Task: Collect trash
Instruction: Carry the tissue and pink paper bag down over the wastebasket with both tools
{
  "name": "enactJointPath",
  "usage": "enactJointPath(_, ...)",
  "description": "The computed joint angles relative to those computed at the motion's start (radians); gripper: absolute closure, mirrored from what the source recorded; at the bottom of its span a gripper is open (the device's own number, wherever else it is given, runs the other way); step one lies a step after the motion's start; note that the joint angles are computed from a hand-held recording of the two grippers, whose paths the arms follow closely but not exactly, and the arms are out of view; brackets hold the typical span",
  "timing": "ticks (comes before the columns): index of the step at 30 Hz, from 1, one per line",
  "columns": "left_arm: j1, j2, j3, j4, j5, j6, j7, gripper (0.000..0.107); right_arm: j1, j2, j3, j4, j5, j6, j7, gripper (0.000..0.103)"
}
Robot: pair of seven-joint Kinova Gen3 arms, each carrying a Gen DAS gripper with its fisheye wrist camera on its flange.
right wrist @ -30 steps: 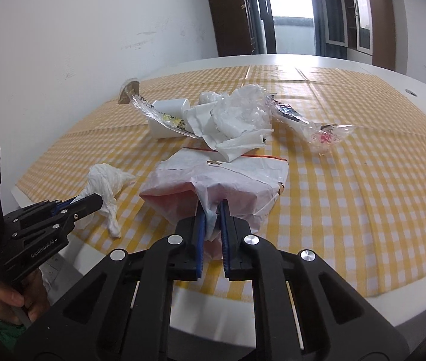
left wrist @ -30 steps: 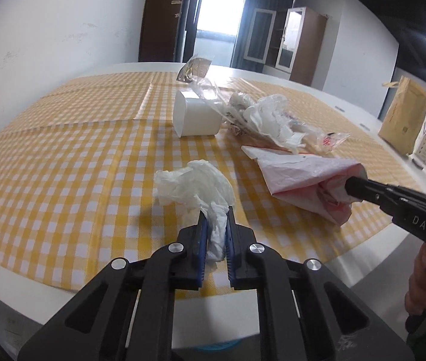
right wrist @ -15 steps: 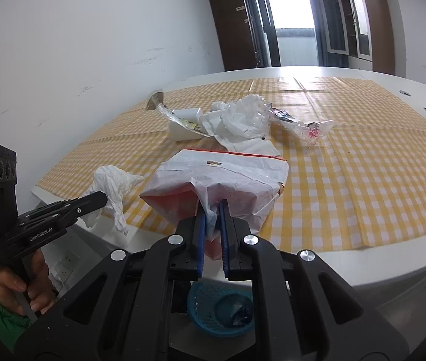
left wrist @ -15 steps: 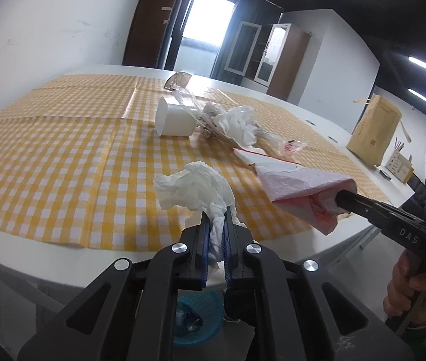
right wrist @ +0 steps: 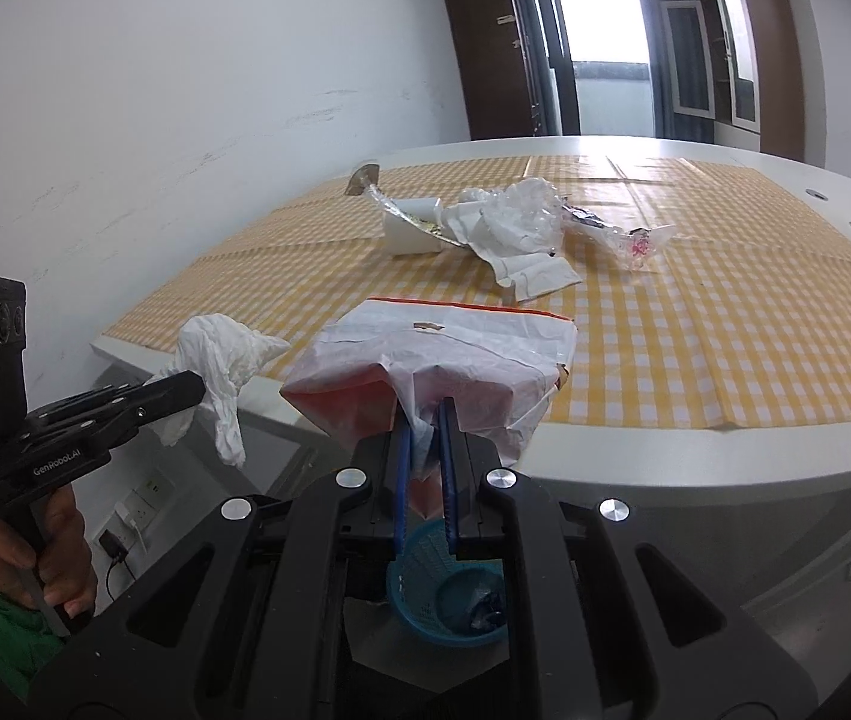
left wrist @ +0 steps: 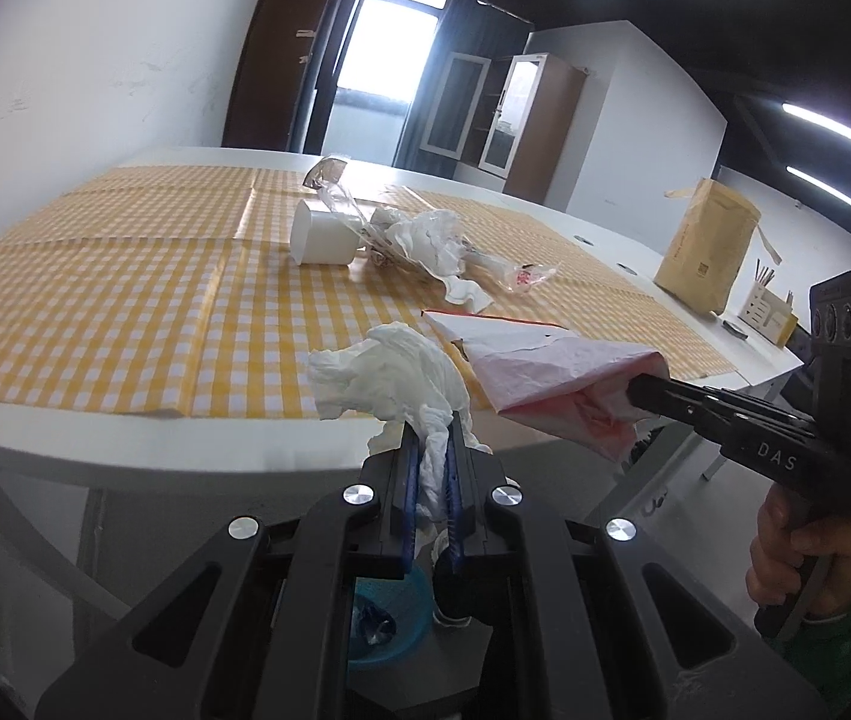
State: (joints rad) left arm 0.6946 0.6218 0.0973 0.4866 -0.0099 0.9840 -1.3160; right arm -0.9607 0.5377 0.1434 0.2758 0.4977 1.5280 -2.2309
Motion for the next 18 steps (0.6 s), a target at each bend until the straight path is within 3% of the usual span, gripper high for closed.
enactJointPath(5,-0.007,-0.062,0.009,0.117,0.002,-0.048,-0.007,0.101,-0.063,-0.035,0.005,0.078,0.049,0.004,-0.027,0.095)
enactJointPath(18,0.006,-0.121,0.033,0.24,-0.013,-0.076,-0.036,0.101,-0.125,-0.125,-0.084,0.269,0.128,0.004,-0.127,0.095)
